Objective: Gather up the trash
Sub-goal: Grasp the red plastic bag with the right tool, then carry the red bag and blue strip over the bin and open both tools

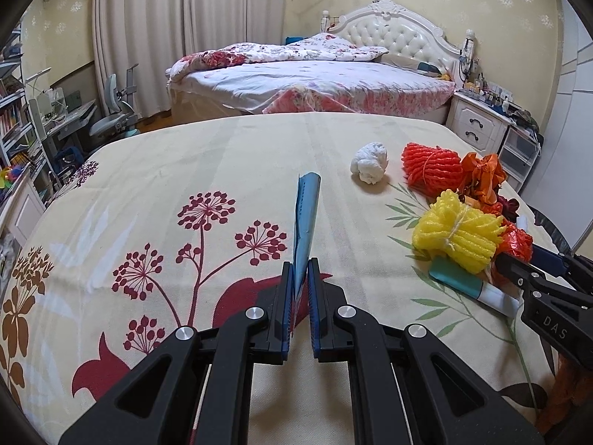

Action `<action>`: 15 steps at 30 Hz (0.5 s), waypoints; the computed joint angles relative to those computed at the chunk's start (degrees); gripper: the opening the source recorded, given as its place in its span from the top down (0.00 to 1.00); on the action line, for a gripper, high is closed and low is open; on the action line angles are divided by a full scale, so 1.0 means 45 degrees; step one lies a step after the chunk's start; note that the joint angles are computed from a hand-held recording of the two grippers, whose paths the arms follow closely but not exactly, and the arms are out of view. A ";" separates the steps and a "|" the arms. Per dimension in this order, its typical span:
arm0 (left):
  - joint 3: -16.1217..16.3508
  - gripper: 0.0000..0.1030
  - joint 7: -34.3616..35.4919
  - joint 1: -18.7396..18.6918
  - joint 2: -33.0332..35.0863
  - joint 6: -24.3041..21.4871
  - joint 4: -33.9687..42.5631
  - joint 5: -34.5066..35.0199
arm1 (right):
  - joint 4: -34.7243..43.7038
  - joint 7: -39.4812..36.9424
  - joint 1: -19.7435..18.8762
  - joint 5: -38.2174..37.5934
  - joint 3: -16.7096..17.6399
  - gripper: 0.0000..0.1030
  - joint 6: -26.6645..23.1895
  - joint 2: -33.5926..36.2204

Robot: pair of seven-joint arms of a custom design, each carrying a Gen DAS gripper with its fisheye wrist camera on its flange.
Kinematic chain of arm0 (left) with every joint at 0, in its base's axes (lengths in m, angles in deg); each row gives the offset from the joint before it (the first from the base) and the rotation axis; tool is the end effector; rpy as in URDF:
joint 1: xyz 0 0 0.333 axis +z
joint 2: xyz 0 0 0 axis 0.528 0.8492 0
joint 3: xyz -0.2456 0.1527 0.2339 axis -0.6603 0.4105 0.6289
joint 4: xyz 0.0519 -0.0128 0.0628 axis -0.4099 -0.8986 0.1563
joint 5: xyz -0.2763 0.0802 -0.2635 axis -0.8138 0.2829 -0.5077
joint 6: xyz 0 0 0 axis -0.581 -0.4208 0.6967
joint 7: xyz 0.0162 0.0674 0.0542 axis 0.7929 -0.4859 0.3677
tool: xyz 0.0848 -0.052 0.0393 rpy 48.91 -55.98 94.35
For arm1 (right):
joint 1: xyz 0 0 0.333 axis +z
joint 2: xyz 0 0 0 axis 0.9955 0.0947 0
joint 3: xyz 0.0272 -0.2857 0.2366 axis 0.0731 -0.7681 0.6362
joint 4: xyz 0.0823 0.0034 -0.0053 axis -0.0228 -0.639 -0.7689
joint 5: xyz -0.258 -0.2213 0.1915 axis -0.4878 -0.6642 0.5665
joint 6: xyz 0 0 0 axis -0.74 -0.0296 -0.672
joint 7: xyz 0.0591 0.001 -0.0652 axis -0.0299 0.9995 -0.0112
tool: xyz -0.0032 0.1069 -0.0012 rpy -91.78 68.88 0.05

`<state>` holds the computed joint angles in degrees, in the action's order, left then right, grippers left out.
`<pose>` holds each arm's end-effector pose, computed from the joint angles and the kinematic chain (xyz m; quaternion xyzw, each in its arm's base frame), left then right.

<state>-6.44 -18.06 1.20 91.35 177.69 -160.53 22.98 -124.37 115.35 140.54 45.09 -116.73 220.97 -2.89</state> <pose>0.6558 -0.3844 0.3115 -0.6435 0.6563 -0.2860 0.2708 0.6476 0.4347 0.3079 -0.6867 0.6213 -0.2547 0.2785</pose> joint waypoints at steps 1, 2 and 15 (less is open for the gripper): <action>0.0016 0.91 -0.0013 -0.0027 -0.0003 0.0014 0.0017 0.0036 | -0.0052 0.0038 0.0052 -0.0004 -0.0070 0.58 0.0034 -0.0010; 0.0013 0.91 -0.0003 -0.0037 0.0016 0.0030 0.0063 0.0049 | -0.0187 0.0109 0.0160 -0.0012 -0.0207 0.58 0.0112 -0.0064; -0.0029 0.91 0.0209 -0.0448 0.0256 0.0826 0.0978 0.0367 | -0.2268 0.0421 0.2326 0.1303 -0.3061 0.58 0.1363 -0.0366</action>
